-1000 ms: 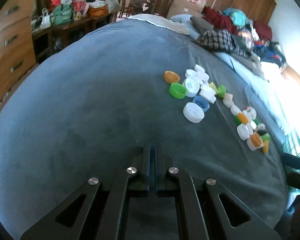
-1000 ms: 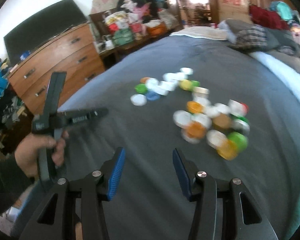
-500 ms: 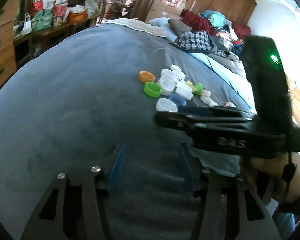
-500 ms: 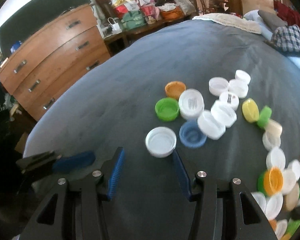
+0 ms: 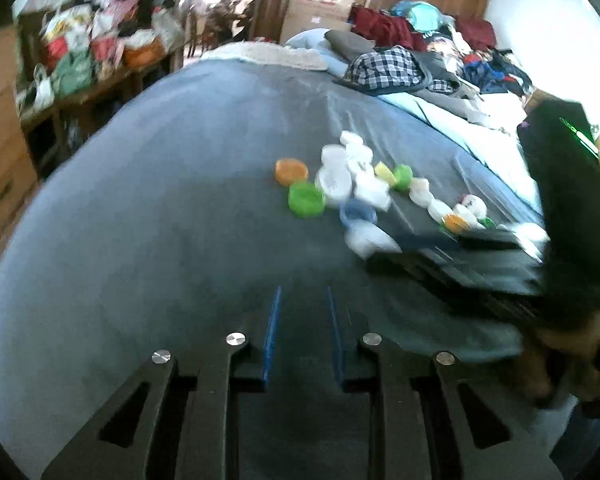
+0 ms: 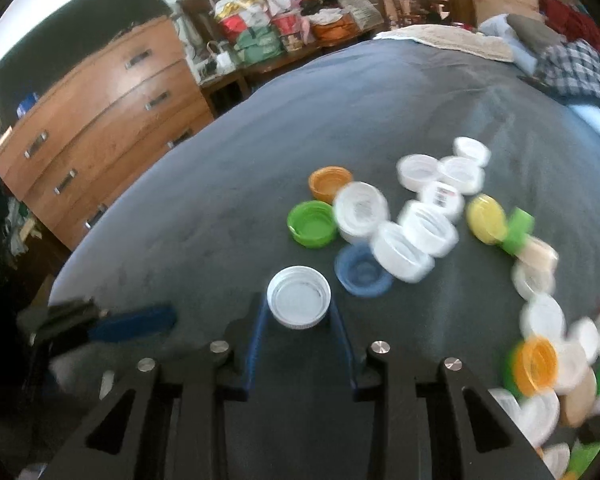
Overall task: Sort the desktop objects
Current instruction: 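Grasp a white cap with the right gripper while the left gripper grasps a green cap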
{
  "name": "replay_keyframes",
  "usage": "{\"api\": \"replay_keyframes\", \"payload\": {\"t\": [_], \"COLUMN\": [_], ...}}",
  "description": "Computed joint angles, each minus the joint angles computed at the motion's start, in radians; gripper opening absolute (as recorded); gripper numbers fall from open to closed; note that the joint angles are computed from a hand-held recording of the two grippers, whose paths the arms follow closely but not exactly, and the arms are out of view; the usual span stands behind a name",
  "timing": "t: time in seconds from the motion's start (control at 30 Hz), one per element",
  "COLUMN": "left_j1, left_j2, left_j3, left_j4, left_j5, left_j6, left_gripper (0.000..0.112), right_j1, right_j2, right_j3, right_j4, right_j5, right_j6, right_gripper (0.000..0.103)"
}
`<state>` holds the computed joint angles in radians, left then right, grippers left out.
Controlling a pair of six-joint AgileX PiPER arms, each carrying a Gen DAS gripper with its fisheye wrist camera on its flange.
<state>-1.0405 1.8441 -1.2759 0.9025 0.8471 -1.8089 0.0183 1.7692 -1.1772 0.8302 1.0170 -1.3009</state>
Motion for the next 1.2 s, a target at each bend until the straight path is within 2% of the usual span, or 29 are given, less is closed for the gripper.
{"api": "replay_keyframes", "payload": {"t": [0.07,0.1,0.17,0.2,0.23,0.3,0.33,0.47,0.57,0.63,0.73,0.87,0.97,1.07,1.2], "left_j1": [0.048,0.083,0.144,0.184,0.207,0.234,0.25,0.271,0.285,0.292,0.291,0.303,0.299,0.282,0.228], "left_j2": [-0.002,-0.002,0.041,0.058,0.07,0.123,0.133,0.167,0.181,0.183,0.204,0.222,0.214,0.182,0.144], "left_j3": [-0.022,-0.03,-0.097,-0.119,-0.135,-0.203,-0.212,-0.257,-0.28,-0.284,-0.314,-0.33,-0.31,-0.27,-0.245], "left_j4": [0.001,-0.016,-0.075,-0.144,-0.201,-0.272,-0.331,-0.374,-0.385,-0.38,-0.372,-0.371,-0.325,-0.269,-0.197], "left_j5": [-0.013,-0.056,-0.08,-0.137,-0.159,-0.142,-0.167,-0.158,-0.164,-0.174,-0.167,-0.162,-0.161,-0.165,-0.106], "left_j6": [0.075,0.137,0.301,0.397,0.471,0.614,0.683,0.778,0.798,0.791,0.796,0.788,0.718,0.653,0.538], "left_gripper": [0.019,0.019,0.019,0.019,0.019,0.019,0.019,0.02,0.025,0.039,0.045,0.044,0.025,0.025,0.025], "right_j1": [-0.07,-0.104,-0.149,-0.164,-0.187,-0.213,-0.22,-0.237,-0.239,-0.245,-0.244,-0.248,-0.25,-0.25,-0.255], "right_j2": [-0.031,-0.047,-0.061,-0.063,-0.058,-0.046,-0.037,-0.008,-0.004,-0.001,0.013,0.018,0.022,0.007,-0.034], "right_j3": [0.03,0.052,0.083,0.099,0.11,0.112,0.104,0.101,0.098,0.096,0.083,0.085,0.085,0.101,0.139], "right_j4": [0.008,0.006,-0.001,0.0,0.009,0.021,0.026,0.049,0.055,0.056,0.06,0.063,0.066,0.074,0.094], "right_j5": [0.047,0.064,0.089,0.094,0.109,0.131,0.142,0.167,0.176,0.186,0.197,0.195,0.196,0.182,0.146], "right_j6": [-0.044,-0.07,-0.099,-0.109,-0.126,-0.145,-0.148,-0.163,-0.162,-0.161,-0.154,-0.165,-0.17,-0.186,-0.224], "right_gripper": [0.034,0.034,0.034,0.034,0.034,0.034,0.034,0.034,0.034,0.034,0.034,0.034,0.034,0.034,0.034]}}
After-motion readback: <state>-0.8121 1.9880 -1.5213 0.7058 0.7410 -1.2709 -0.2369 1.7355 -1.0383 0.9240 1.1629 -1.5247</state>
